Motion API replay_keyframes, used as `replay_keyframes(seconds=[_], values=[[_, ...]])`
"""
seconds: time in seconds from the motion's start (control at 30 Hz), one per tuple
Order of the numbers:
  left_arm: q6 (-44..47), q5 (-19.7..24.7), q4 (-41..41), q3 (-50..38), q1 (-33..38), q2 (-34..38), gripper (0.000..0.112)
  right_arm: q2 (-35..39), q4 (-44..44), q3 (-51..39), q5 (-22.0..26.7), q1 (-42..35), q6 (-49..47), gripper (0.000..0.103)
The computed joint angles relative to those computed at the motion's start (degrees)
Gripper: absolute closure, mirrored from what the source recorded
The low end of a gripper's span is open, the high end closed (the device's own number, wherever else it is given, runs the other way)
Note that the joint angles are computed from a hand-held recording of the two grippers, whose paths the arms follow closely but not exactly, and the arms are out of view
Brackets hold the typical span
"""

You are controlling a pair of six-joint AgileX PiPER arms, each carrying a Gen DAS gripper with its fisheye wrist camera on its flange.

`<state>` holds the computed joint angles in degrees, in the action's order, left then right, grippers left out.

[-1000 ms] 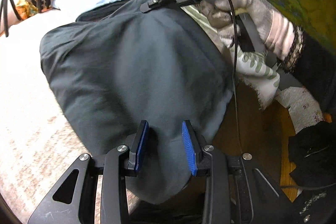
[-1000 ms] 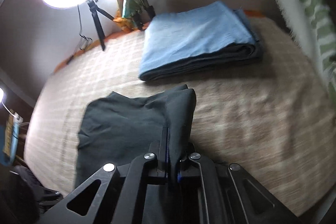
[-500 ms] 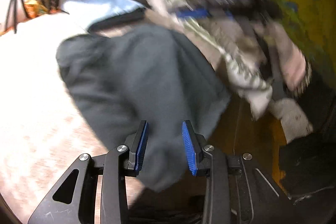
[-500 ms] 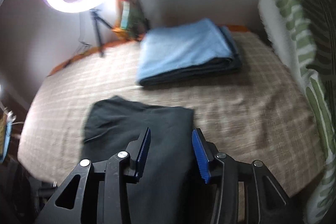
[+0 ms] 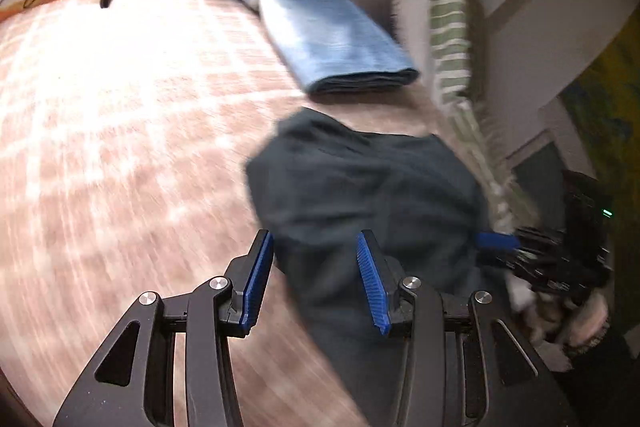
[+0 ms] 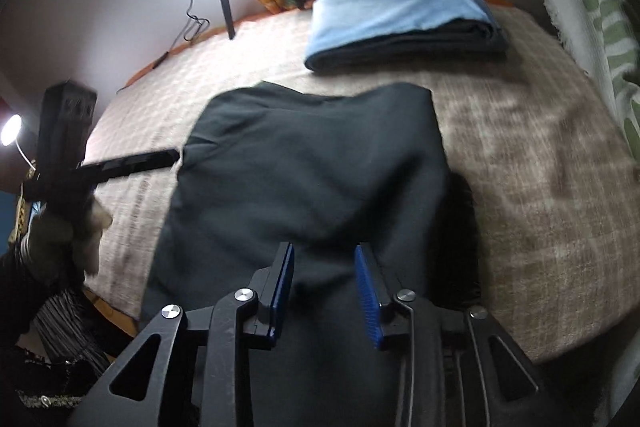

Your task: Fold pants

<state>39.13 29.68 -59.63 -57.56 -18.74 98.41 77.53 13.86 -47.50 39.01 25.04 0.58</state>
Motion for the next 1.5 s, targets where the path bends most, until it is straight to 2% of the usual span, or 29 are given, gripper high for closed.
replay_keyframes(seconds=[0.1, 0.2, 0.23, 0.27, 0.3, 0.33, 0.37, 0.53, 0.73, 0.9, 1.0, 1.2, 1.27, 1.3, 1.4, 1.5], values=[[-5.0, -1.5, 3.9, -1.7, -0.1, 2.0, 0.071, 0.3, -3.5, -0.7, 2.3, -0.5, 1.5, 0.071], [-3.5, -1.2, 2.5, -1.0, 0.6, 1.5, 0.071, -2.0, 0.2, -0.7, 4.2, -5.0, -3.3, 0.066], [-2.9, -0.9, 1.5, -0.3, 0.7, 0.8, 0.071, -2.8, 1.1, -0.4, 4.3, -6.6, -4.6, 0.053], [-1.4, -0.2, -0.2, 0.2, 1.2, 0.7, 0.070, -3.4, 1.5, -0.3, 4.1, -8.4, -5.6, 0.033], [0.3, 0.8, -2.0, 1.0, 1.7, 0.2, 0.069, -3.7, 1.7, -0.2, 3.3, -9.9, -6.5, 0.026], [1.3, 1.5, -3.3, 1.9, 1.7, -0.6, 0.062, -3.6, 3.3, -0.2, 3.0, -11.7, -8.7, 0.018], [2.3, 2.0, -4.5, 2.7, 1.6, -1.1, 0.058, -2.9, 5.9, -0.5, 3.5, -13.6, -11.8, 0.015], [4.9, 5.8, -9.6, 5.4, 0.5, -2.2, 0.058, 5.6, 22.1, -2.2, 7.5, -21.6, -29.3, 0.013], [8.5, 7.1, -14.6, 7.7, 0.5, -1.7, 0.058, 12.6, 33.0, -0.7, 10.2, -25.2, -41.4, 0.013], [12.2, 7.9, -18.1, 8.7, 1.1, -1.7, 0.058, 12.5, 39.5, 2.3, 11.9, -28.2, -48.7, 0.011], [14.5, 7.8, -20.8, 8.9, 1.0, -1.2, 0.058, 11.2, 39.4, 3.4, 10.6, -28.1, -48.7, 0.019], [14.1, 7.2, -20.2, 7.5, -0.6, -0.6, 0.061, 6.8, 37.0, 4.5, 8.1, -26.3, -45.8, 0.047], [14.1, 6.5, -19.9, 7.5, -1.5, -0.8, 0.062, 5.6, 36.6, 4.5, 8.6, -27.1, -45.9, 0.061], [14.0, 6.2, -19.6, 7.4, -2.0, -0.8, 0.062, 5.5, 36.6, 4.4, 9.1, -27.5, -46.0, 0.063], [14.3, 5.6, -19.6, 7.6, -2.6, -0.9, 0.065, 6.0, 36.1, 4.3, 9.1, -27.8, -46.1, 0.059], [15.1, 5.5, -20.0, 7.8, -2.5, -0.6, 0.070, 7.4, 34.1, 3.6, 7.1, -26.7, -43.2, 0.035]])
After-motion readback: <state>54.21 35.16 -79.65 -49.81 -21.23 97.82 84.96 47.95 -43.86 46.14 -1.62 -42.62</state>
